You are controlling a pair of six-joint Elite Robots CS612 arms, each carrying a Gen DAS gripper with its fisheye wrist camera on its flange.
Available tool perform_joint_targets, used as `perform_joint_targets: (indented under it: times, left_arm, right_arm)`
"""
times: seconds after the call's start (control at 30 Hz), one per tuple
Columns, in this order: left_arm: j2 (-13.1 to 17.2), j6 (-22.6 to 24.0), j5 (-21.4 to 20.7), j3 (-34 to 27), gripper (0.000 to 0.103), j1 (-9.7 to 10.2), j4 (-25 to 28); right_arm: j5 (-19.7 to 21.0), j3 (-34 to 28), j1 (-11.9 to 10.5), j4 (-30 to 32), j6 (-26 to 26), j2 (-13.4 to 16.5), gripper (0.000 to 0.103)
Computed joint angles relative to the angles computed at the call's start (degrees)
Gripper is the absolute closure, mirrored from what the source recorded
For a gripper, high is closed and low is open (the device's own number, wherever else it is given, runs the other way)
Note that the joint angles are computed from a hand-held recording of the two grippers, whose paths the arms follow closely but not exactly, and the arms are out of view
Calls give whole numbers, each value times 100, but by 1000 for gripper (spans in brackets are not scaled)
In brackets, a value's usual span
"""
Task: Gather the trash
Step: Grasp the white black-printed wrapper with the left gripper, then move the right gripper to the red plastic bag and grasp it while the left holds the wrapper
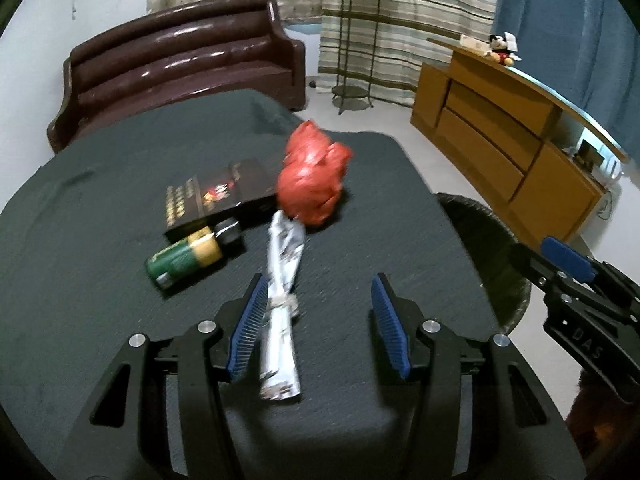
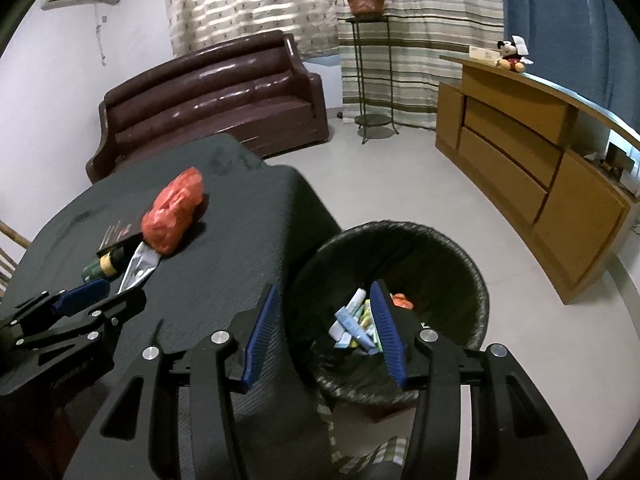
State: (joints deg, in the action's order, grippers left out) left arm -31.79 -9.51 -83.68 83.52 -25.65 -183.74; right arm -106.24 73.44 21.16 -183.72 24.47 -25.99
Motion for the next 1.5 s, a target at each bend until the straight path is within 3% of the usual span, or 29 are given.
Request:
perform_joint_targets:
  times: [0.33,0.67,1.07,1.5]
  left_arm:
    - [36,-115,-199,-90,51,105,321]
    - [67,-4,-447,-113,84,184,291]
    - [-38,-29,-702,94,85,289,-18]
    - [-210,-275,-509,374,85,484,-390]
  right_arm:
    - [6,-91,68,109,-49,40,55]
    - [32,-89,67,118,-56,40,55]
    - [114,-305,96,194,-137,117,55]
    - [324,-744,149,397,-344,251,52]
